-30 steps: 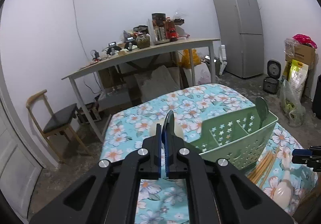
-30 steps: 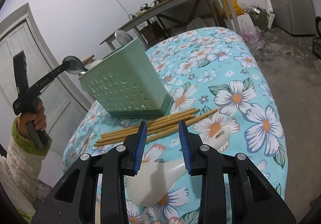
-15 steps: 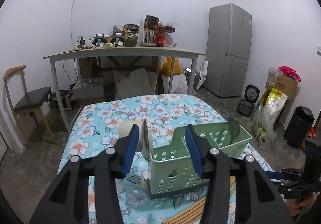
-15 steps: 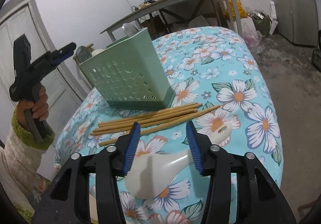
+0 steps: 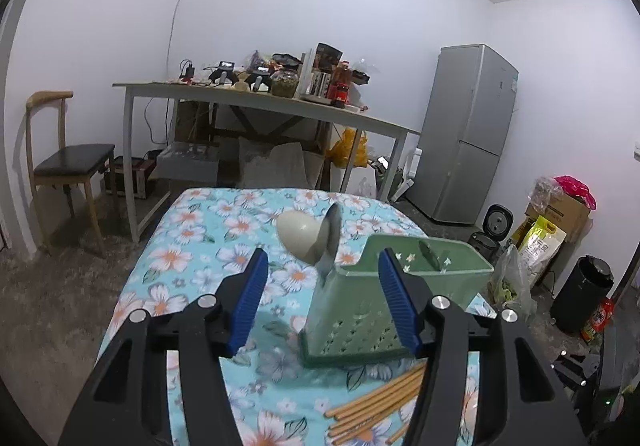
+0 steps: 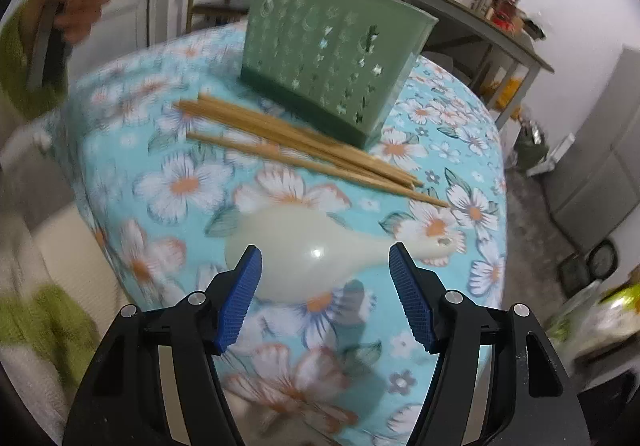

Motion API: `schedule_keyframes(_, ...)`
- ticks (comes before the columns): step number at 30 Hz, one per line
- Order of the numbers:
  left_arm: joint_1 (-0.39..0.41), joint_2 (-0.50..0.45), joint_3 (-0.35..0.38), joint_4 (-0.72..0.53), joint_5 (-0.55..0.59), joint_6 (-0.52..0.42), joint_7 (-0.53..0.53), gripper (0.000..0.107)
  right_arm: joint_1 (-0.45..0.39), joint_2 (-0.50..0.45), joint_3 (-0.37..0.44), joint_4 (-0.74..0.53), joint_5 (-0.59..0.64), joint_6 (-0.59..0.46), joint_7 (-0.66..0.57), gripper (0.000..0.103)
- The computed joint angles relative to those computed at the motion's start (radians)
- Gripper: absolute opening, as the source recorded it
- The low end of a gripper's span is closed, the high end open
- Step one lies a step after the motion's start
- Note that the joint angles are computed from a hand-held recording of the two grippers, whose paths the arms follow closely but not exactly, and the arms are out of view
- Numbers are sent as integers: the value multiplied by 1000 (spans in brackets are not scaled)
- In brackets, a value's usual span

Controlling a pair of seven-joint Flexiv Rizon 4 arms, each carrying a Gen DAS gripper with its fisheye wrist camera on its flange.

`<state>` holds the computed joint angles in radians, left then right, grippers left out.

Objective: Organize utensils
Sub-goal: 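Drop the metal spoon into the basket by opening the left gripper, then grasp the white rice paddle handle with the right gripper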

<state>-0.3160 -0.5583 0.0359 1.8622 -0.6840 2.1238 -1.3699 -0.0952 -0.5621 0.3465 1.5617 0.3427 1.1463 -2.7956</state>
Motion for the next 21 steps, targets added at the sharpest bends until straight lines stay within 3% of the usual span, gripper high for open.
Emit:
schedule_keyframes(6, 31, 16, -22, 53, 38, 19, -55, 56, 93, -17, -127, 116, -173, 270, 8, 63)
schedule_keyframes(9, 45, 16, -31, 65, 62, 17, -87, 56, 110, -33, -137, 161, -232, 386, 3, 61)
schedule_keyframes(16, 80, 22, -45, 90, 136, 13, -159, 56, 31, -73, -4, 196, -342, 518, -51, 56)
schedule_keyframes(21, 89, 25, -42, 103, 160, 3, -196, 56, 9, -119, 33, 231, -462, 656, -111, 49)
